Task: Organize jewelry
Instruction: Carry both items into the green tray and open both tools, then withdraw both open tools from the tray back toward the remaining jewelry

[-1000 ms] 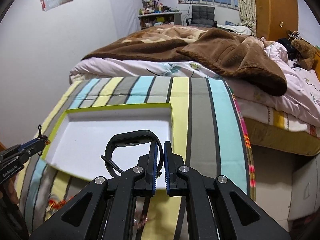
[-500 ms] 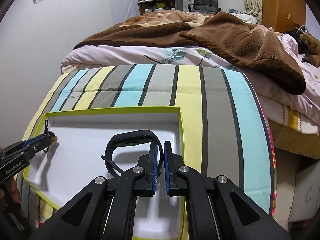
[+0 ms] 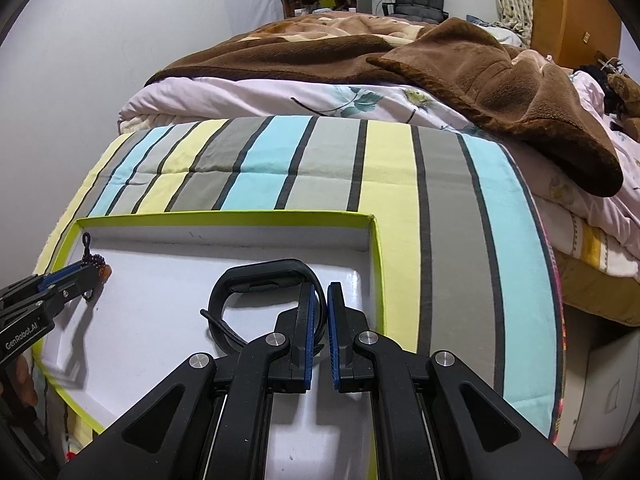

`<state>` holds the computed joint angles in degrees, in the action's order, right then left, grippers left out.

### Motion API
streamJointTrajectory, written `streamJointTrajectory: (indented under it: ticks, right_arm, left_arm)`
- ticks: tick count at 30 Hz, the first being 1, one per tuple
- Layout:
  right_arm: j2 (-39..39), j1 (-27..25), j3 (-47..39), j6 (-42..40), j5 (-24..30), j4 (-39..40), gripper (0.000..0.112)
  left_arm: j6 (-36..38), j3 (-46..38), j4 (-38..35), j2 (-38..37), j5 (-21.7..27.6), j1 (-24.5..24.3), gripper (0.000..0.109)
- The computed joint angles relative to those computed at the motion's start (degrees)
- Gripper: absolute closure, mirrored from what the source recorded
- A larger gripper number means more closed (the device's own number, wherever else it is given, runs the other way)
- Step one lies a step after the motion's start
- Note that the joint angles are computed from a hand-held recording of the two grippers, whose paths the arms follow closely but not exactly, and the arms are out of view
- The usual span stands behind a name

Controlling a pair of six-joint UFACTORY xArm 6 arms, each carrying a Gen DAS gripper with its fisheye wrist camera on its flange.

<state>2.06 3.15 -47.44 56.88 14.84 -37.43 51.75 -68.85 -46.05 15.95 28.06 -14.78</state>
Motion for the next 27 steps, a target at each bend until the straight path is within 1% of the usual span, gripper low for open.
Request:
streamJointTrajectory:
  ticks: [2, 5, 6, 7, 12, 14, 16, 21, 23, 25, 27]
  right_arm:
    - [0.0, -0.1, 0.3, -0.3, -0.5, 0.6, 0.106]
    - [-0.3, -0.3, 0.4, 1.1, -0.7, -0.9, 0.105]
    - [-0.4, -0.5, 0.6, 1.6, -1.2, -1.4, 0.103]
    - [-0.6, -0.5, 0.8, 1.9, -1.3, -1.6, 0.097]
    - [-1.5, -0.5, 1.8, 1.4, -2.0, -0.7, 0.095]
    - [-2.1, -0.3, 2.3, 1.7, -2.3, -0.7, 0.094]
    - [-3.1, -0.2, 3.0, 2.4, -2.7, -1.4, 0.094]
    - [-7.1, 0.5, 5.7, 7.4, -3.9, -5.8, 0.092]
    - [-9.1, 1.0, 7.2, 9.1, -4.2, -7.1, 0.089]
    - [-11.4, 1.6, 8.9, 11.2, -4.1, -8.8, 0.076]
    - [-13.9, 2.1, 11.0, 13.6, -4.5, -10.5, 0.074]
  left_arm:
    - [0.5, -0.2, -0.6, 0.0, 0.7, 0.2, 0.082]
    - [0.8, -0.3, -1.1, -0.1, 0.9, 0.4, 0.074]
    - [0.8, -0.2, -1.3, -0.2, 0.8, 0.4, 0.072]
    - [0.7, -0.2, -1.2, -0.2, 0.7, 0.4, 0.071]
    - [0.6, 0.0, -1.7, -0.7, 1.6, 0.7, 0.065]
    - [1.1, 0.8, -2.4, -1.6, 1.5, 0.6, 0.062]
    - [3.1, 1.9, -4.5, -2.9, 1.8, 0.9, 0.061]
    - [7.1, 6.2, -7.5, -8.0, 2.9, 1.4, 0.058]
    - [9.4, 8.3, -9.5, -10.5, 2.5, 1.6, 0.058]
    - [11.4, 10.7, -11.0, -13.0, 2.0, 1.8, 0.058]
    - [13.8, 13.3, -13.5, -15.7, 1.8, 2.3, 0.057]
